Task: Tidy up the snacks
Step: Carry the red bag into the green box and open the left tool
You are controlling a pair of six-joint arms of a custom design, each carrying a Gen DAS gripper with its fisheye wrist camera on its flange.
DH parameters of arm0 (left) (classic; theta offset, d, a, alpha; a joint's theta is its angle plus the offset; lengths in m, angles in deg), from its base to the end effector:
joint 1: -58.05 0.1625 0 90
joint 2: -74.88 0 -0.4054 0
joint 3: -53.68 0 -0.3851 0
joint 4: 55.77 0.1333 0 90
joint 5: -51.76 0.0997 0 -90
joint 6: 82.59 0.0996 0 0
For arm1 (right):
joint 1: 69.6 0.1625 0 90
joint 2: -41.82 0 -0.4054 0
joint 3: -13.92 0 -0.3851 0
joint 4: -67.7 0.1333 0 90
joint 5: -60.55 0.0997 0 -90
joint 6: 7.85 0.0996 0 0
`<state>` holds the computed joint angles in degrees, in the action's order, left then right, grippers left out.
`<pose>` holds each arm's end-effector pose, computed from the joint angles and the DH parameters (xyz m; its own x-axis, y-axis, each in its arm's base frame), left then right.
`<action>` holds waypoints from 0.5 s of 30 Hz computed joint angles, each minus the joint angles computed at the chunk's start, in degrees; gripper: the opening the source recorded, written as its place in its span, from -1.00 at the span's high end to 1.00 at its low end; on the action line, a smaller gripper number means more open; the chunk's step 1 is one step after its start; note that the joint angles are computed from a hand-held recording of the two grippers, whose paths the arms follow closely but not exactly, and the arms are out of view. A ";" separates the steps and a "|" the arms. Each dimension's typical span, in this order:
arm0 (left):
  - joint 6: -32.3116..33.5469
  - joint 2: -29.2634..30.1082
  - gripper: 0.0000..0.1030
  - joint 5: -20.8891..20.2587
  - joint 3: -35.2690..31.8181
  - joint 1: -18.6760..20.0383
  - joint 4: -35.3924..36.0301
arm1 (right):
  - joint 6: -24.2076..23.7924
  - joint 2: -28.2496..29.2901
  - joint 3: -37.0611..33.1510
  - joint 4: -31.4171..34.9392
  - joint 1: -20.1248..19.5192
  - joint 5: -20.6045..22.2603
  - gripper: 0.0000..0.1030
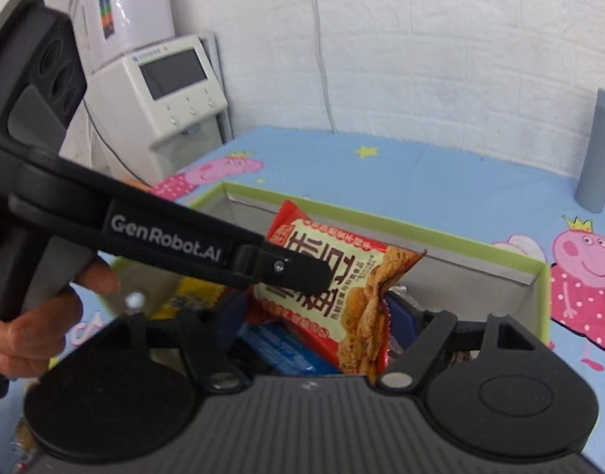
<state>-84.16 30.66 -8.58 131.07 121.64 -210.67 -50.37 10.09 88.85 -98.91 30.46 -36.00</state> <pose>-0.1670 -0.7469 0.2134 -0.9041 0.1325 -0.4063 0.3537 0.7657 -0.5373 0.2534 -0.7302 0.0844 -0.6305 -0.6378 0.4423 -0.7760 0.5303 -0.3415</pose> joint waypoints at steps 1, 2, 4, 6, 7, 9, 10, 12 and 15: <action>0.99 0.64 0.58 0.44 -0.43 0.28 -0.85 | 0.13 0.78 -1.33 1.39 -0.07 -0.39 -0.72; 1.65 0.95 0.34 1.31 -0.42 0.29 -1.64 | 0.06 1.19 -2.07 2.38 0.02 -1.03 -0.73; 3.31 0.77 0.06 2.00 0.80 0.13 -4.22 | -0.97 1.04 -1.24 0.97 0.21 -1.09 -0.79; 4.03 -0.40 0.04 2.70 3.01 -0.52 -6.58 | -1.57 0.48 0.37 -1.53 0.75 -2.27 -0.79; 4.15 -1.42 -0.01 2.95 4.48 -0.94 -7.72 | -2.04 -0.31 2.14 -3.97 0.99 -2.74 -0.79; 4.42 -4.30 -0.18 3.41 8.78 -2.26 -11.41 | -2.67 -2.94 6.95 -9.18 1.17 -2.39 -0.79; 4.68 -5.85 -0.29 3.85 11.09 -3.03 -13.45 | -2.50 -4.68 9.88 -11.77 1.21 -1.94 -0.79; 5.33 -9.61 -0.38 4.99 16.70 -4.96 -17.52 | -2.39 -8.71 16.65 -16.52 1.03 -0.97 -0.79; 4.91 -15.30 -0.47 5.70 25.36 -7.71 -21.42 | -2.54 -14.73 27.73 -23.10 0.29 0.30 -0.79</action>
<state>-79.25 15.36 -2.89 156.43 113.93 -232.09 -52.91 -4.64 116.58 -122.00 30.75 -35.70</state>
